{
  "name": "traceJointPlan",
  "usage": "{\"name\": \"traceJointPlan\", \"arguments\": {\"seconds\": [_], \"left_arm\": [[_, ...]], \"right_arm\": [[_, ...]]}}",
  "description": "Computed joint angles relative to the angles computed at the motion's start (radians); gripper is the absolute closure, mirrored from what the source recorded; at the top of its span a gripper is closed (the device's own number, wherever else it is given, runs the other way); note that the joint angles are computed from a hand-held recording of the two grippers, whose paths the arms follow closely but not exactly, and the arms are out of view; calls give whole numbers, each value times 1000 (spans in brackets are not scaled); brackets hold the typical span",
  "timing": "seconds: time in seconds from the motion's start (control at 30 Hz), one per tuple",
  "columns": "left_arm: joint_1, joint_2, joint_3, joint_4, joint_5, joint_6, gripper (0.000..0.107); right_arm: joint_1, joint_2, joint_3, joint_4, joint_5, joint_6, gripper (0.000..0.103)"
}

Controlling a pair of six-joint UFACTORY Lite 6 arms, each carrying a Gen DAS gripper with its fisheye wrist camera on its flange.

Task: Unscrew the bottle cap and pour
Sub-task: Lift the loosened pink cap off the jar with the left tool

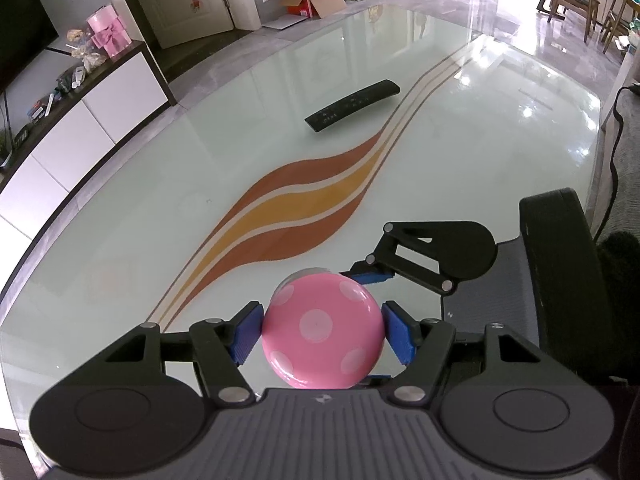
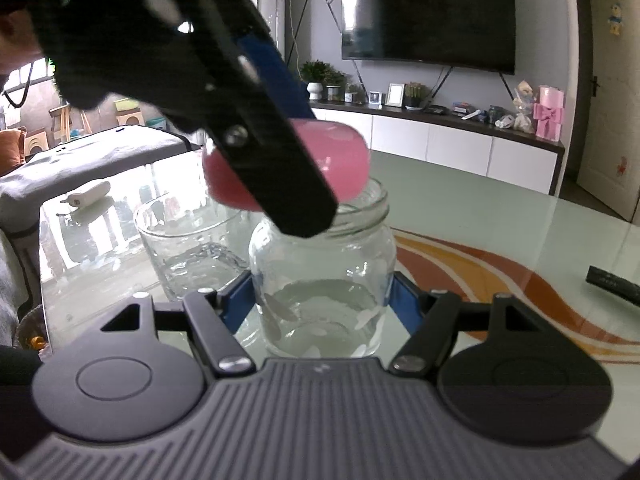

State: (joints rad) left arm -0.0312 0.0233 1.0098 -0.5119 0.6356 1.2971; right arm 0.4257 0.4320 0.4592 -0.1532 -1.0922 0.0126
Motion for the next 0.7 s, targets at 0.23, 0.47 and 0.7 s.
{"name": "traceJointPlan", "arguments": {"seconds": [0.23,0.47,0.7], "left_arm": [[61,-43,-13,-27,30,42,39],[153,-72,-20,-46,54,81,39],[275,-97,-31,-87,88,142,39]], "right_arm": [[4,-6,-3,4,6,1,31],[22,-20,-9,27,21,2,20],[14,-94,-55,42,38,-20,14]]}}
